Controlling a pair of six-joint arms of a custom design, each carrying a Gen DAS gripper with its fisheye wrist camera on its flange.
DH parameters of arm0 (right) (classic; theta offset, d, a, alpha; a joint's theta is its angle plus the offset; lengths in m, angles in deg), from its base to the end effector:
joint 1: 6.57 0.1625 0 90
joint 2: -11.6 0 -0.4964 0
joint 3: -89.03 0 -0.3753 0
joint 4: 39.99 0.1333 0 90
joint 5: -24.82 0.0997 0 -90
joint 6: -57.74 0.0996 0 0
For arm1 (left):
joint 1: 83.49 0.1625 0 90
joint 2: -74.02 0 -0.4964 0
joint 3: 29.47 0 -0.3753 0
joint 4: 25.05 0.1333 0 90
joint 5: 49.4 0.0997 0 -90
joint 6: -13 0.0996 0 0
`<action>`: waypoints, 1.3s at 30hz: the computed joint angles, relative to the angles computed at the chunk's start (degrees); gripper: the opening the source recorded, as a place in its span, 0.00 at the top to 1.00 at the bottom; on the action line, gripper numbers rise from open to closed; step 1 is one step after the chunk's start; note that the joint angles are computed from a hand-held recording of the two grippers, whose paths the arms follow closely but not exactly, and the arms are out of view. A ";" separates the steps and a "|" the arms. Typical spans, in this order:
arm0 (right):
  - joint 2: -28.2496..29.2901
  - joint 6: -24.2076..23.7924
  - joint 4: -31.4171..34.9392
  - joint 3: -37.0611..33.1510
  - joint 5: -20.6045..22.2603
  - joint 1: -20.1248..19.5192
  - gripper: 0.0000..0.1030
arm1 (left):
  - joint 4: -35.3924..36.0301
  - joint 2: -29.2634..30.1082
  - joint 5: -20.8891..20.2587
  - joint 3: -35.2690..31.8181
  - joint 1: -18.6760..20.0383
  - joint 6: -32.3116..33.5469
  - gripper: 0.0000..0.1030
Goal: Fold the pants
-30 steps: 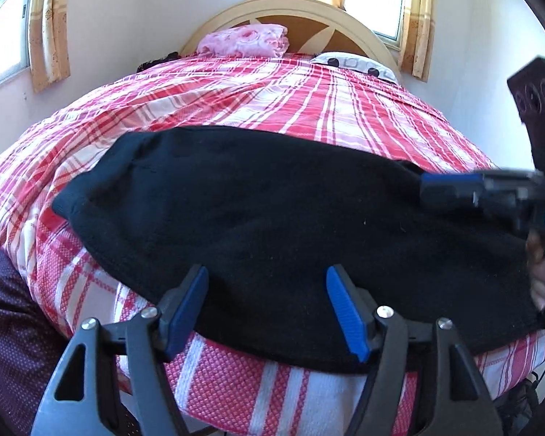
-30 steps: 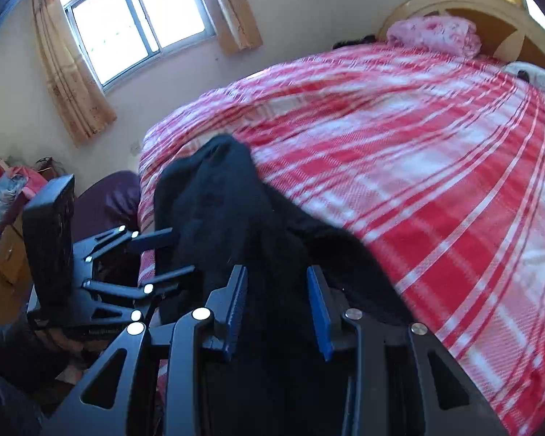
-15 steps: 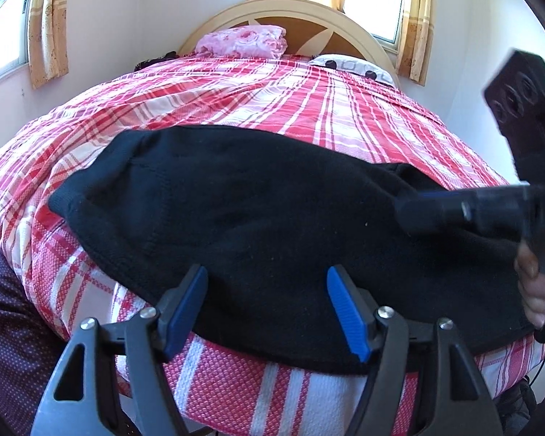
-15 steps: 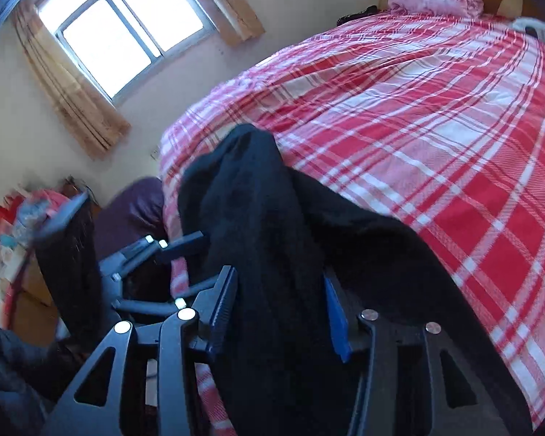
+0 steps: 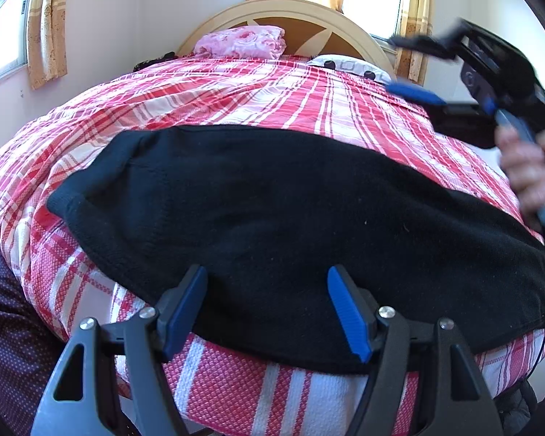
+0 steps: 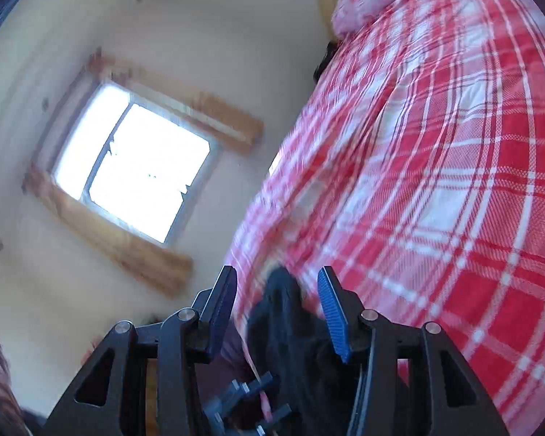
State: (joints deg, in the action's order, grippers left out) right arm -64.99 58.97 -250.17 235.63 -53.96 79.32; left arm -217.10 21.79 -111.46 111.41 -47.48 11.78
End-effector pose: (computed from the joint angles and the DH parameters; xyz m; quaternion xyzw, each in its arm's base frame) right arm 0.1249 -0.3923 0.3067 0.0006 0.9023 -0.4240 0.0779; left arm -0.2422 -0.3985 0.1172 0.4031 0.8759 -0.2114 0.1600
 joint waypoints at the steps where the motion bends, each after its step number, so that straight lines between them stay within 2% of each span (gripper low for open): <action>1: -0.68 -0.89 3.75 0.20 -1.81 1.01 0.52 | -0.07 0.05 0.05 -0.02 0.00 0.07 0.30; 4: 0.26 0.25 9.76 1.29 -5.49 1.67 0.52 | -0.34 0.21 0.32 -0.03 -0.13 -0.02 0.30; 7: 2.87 0.11 9.71 1.01 -8.07 2.17 0.52 | -0.17 0.22 0.35 -0.11 -0.11 -0.02 0.30; 8: 3.39 0.36 10.01 0.40 -7.70 2.39 0.52 | -0.14 0.22 0.38 -0.13 -0.13 -0.08 0.30; 11: 4.21 3.25 16.97 -3.16 -0.57 0.77 0.52 | -0.26 0.18 0.31 -0.05 -0.15 0.09 0.29; 12: 5.04 4.10 17.72 -4.36 -0.11 0.94 0.52 | -0.29 0.15 0.29 -0.01 -0.17 0.15 0.29; 14: 6.94 6.20 13.86 -5.81 -0.77 0.91 0.52 | -0.50 0.24 0.30 0.06 -0.17 0.40 0.29; 16: 8.22 8.83 8.08 -6.04 2.24 -1.13 0.52 | -0.59 0.20 0.18 0.11 -0.13 0.54 0.29; 17: 8.30 9.94 7.59 -6.72 3.58 -2.18 0.52 | -0.49 0.18 0.13 0.09 -0.11 0.63 0.29; 19: 7.47 9.88 12.00 -8.30 5.61 -3.66 0.52 | -0.50 0.21 0.16 0.17 -0.16 0.96 0.29; 22: 4.78 6.66 21.47 -10.12 9.41 -5.60 0.52 | -0.25 -0.04 -0.23 0.12 -0.07 0.74 0.29; 24: 1.69 6.79 25.26 -9.37 12.06 -8.11 0.53 | -0.20 -0.16 -0.69 -0.11 0.20 0.52 0.29; 25: 0.71 7.00 25.56 -9.05 11.39 -8.19 0.54 | -0.35 -0.14 -0.85 -0.14 0.25 0.50 0.29; 26: 0.18 7.48 23.51 -8.23 8.32 -7.05 0.54 | -0.53 -0.14 -0.81 -0.10 0.21 0.64 0.29; 27: 0.65 7.83 19.07 -7.02 2.85 -4.57 0.55 | -0.52 -0.17 -0.63 -0.11 0.18 0.78 0.29; 31: 3.56 1.98 -4.00 -3.20 -20.38 7.12 0.55 | 0.83 -1.24 -1.97 -0.77 0.98 -0.78 0.29; 32: 4.60 -0.02 -6.66 -3.05 -23.21 9.94 0.55 | 1.42 -1.67 -1.98 -1.07 1.17 -1.39 0.29; 33: 5.33 -1.57 -6.93 -3.01 -23.64 11.18 0.55 | 1.97 -2.05 -1.67 -1.46 1.26 -2.01 0.29; 35: 7.03 -5.20 -1.66 -4.27 -28.43 15.40 0.59 | 2.27 -2.74 -0.47 -2.24 1.24 -2.59 0.29; 36: 8.03 -7.47 -0.22 -4.30 -30.10 16.61 0.72 | 2.18 -2.91 1.27 -2.76 0.91 -2.49 0.29; 37: 9.63 -8.99 0.68 -4.58 -30.63 17.14 0.80 | 2.09 -2.84 3.14 -3.33 0.54 -2.20 0.29; 39: 12.84 -10.63 0.32 -3.90 -31.28 16.46 0.83 | 2.41 -2.23 6.97 -4.93 0.03 -1.16 0.29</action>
